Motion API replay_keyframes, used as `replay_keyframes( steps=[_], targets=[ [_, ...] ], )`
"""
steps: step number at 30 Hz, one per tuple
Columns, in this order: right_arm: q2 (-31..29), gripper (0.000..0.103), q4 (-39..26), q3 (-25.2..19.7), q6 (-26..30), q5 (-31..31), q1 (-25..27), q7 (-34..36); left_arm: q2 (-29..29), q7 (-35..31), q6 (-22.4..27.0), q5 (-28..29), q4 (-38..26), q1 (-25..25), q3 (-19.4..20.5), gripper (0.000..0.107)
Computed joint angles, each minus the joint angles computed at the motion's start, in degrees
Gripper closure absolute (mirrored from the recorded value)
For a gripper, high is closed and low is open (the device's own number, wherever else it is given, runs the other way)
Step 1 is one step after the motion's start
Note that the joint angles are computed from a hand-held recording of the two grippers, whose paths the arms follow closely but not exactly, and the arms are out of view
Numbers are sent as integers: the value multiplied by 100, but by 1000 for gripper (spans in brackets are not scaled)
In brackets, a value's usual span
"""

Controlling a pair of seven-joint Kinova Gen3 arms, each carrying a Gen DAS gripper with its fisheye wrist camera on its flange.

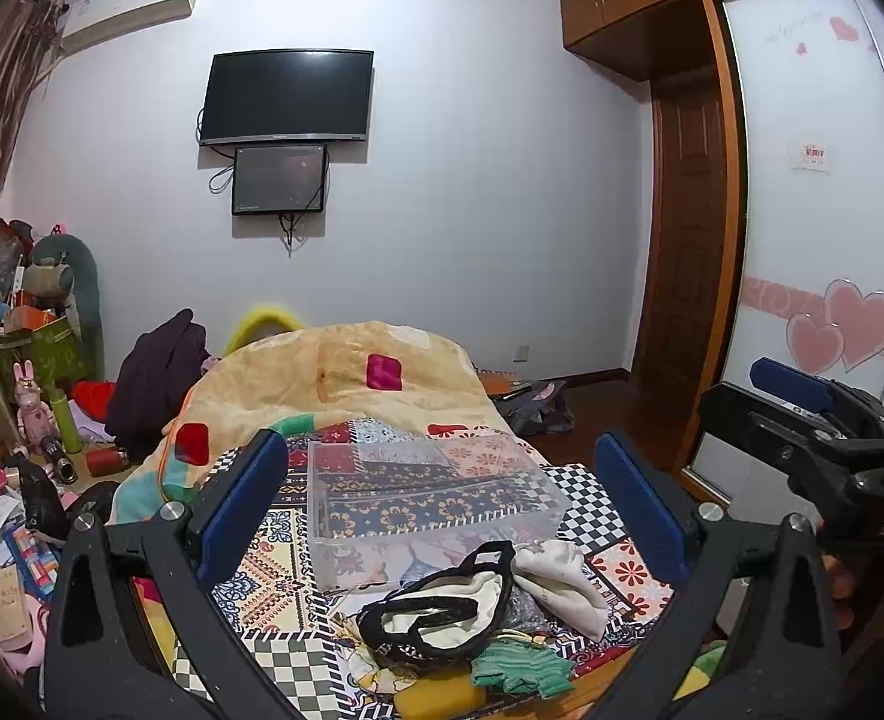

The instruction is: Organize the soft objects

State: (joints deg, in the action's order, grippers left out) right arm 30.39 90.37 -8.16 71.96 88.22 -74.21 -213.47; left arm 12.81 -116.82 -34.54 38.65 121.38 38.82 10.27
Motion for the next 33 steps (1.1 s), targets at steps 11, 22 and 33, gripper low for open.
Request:
replay_keyframes(
  steps=[11,22,33],
  targets=[
    [-28,0,59,-21,20,25,14,-53,20,-23,-32,14,-12,2,-5,4],
    [-124,0,396,-147,-437,-339,352,-250,239,-285,659,240,-295,-71,-173,4],
    [-129,34,559,-112,-1620,-932,843,-88,938,-948,1740,903,-912,376,-1043,35]
  ],
)
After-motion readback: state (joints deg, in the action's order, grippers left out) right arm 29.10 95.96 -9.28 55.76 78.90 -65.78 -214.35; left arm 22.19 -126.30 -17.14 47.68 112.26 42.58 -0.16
